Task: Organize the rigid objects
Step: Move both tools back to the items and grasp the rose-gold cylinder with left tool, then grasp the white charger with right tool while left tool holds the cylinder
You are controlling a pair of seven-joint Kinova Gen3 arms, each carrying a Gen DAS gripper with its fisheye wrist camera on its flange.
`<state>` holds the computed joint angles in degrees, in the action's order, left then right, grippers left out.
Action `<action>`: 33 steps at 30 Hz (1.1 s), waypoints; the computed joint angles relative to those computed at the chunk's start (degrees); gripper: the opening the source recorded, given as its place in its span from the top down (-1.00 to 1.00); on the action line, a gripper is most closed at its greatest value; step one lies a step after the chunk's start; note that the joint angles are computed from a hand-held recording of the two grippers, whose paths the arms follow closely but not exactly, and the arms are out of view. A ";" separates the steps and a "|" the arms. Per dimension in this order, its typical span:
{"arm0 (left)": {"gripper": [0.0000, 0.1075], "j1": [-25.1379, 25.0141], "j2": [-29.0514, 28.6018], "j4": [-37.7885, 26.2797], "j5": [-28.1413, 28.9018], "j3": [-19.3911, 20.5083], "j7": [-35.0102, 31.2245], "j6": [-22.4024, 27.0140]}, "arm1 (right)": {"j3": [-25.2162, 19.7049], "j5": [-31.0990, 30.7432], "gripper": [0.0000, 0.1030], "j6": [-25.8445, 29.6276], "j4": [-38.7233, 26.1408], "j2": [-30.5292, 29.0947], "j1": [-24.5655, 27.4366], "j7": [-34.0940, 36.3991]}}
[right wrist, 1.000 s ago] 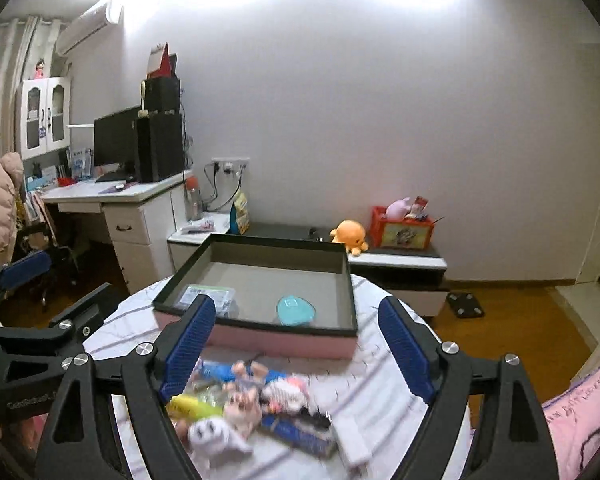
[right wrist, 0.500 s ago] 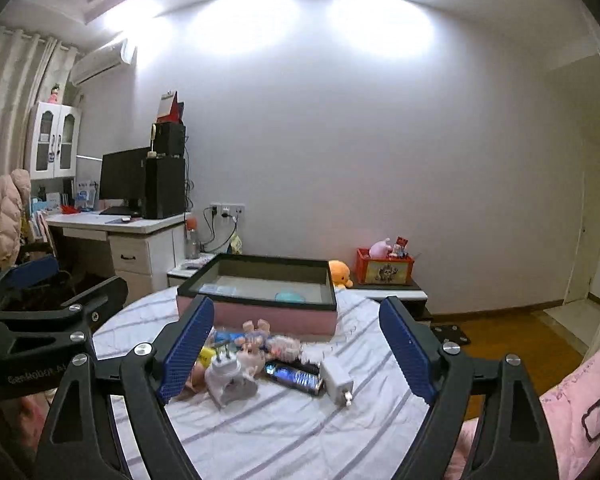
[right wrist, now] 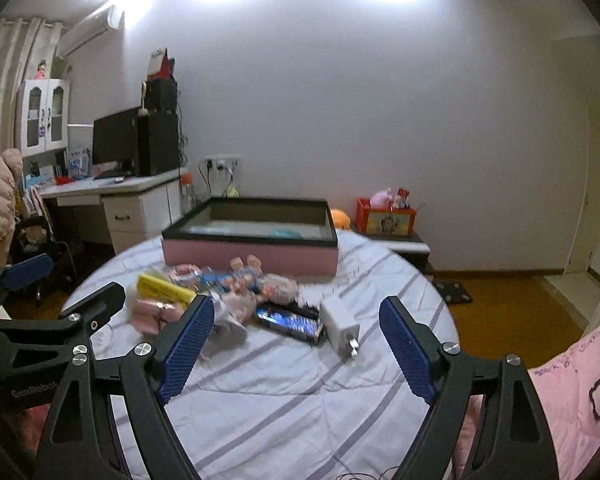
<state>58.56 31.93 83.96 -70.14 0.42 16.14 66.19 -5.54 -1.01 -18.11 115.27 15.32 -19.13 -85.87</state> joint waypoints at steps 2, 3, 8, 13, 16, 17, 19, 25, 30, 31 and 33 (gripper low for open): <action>-0.92 -2.20 0.27 -0.20 1.51 0.58 -0.47 -3.27 | 0.38 -0.26 -0.67 2.68 -1.90 1.62 0.10 0.06; -0.92 -2.99 0.38 -0.21 2.34 0.64 -0.83 -4.75 | 0.31 -0.08 -0.67 3.78 -2.80 2.33 0.42 -0.17; -0.92 -7.05 2.15 -3.13 10.69 0.14 -5.93 -9.39 | 0.11 0.88 -0.67 11.36 -8.54 6.39 2.07 -1.14; -0.91 -6.99 2.86 -4.35 15.11 -2.91 -7.13 -8.68 | -2.91 2.39 -0.67 15.93 -12.88 9.18 5.86 -2.18; -0.85 -8.61 3.64 -5.92 17.94 -2.68 -10.49 -9.14 | -4.83 2.72 -0.67 18.08 -15.44 10.62 7.72 -2.20; -0.78 -8.89 4.00 -6.66 18.81 -2.80 -11.56 -9.05 | -4.93 2.70 -0.67 18.53 -16.08 11.01 7.91 -2.16; -0.70 -9.82 4.89 -8.65 21.16 -2.65 -14.85 -8.77 | -5.60 2.78 -0.67 19.99 -17.70 11.97 8.58 -1.76; -0.10 -10.90 6.80 -12.49 25.62 -3.53 -22.60 -8.70 | -6.58 1.69 -0.67 26.06 -22.79 14.71 9.75 0.51; -0.02 -10.56 6.39 -11.58 27.34 -5.12 -24.37 -11.77 | -7.19 0.09 -0.67 32.65 -28.44 17.08 10.03 4.21; -0.02 -10.36 5.92 -10.74 27.35 -5.51 -23.76 -12.60 | -6.36 -0.12 -0.67 32.70 -28.90 17.26 9.32 4.50; -0.02 -10.13 5.40 -9.94 27.47 -5.75 -23.72 -12.88 | -4.07 0.08 -0.67 34.18 -31.01 18.01 7.29 4.62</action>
